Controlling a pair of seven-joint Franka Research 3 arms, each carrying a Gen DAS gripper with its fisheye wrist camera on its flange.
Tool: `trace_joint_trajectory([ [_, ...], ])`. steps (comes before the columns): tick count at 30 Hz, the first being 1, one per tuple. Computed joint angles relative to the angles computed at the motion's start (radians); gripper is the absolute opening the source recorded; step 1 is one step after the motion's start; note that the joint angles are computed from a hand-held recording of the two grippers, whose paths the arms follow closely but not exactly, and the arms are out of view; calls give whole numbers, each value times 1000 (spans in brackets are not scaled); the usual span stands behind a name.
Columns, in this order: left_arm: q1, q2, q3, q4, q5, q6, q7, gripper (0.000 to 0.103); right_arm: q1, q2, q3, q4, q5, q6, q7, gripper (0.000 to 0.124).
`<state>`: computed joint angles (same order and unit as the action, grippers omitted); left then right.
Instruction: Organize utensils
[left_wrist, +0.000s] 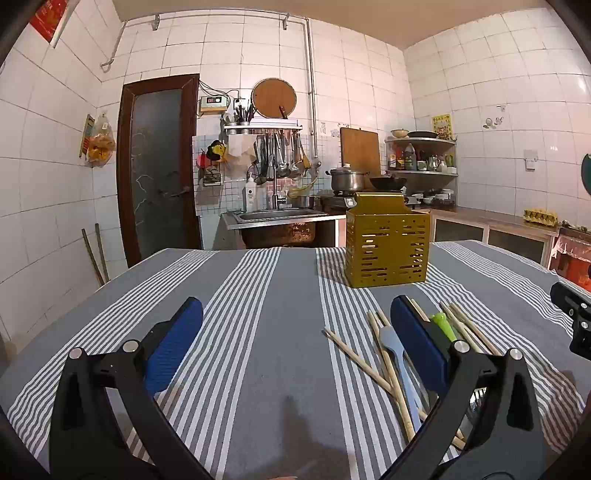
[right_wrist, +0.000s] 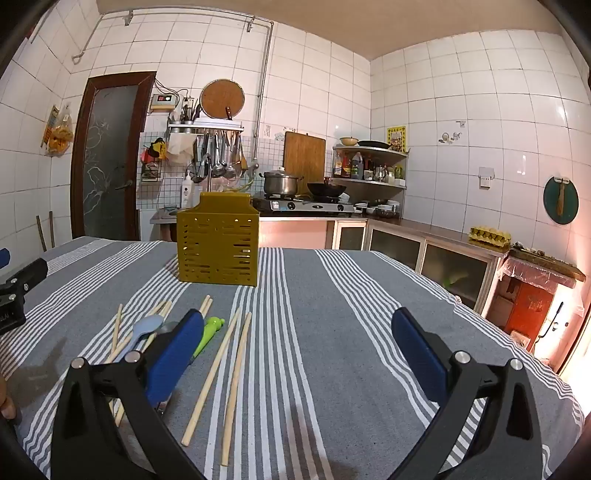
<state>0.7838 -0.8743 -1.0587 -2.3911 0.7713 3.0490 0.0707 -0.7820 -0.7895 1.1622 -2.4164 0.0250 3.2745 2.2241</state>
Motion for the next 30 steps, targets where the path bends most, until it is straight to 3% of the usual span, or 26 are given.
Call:
trace_joint_trajectory([
  [27, 41, -2, -2, 13, -12, 29, 26, 98, -7, 0, 7, -1, 2, 6, 6, 99],
  [30, -3, -18, -3, 1, -25, -8, 25, 98, -2, 0, 3, -3, 2, 5, 5, 99],
])
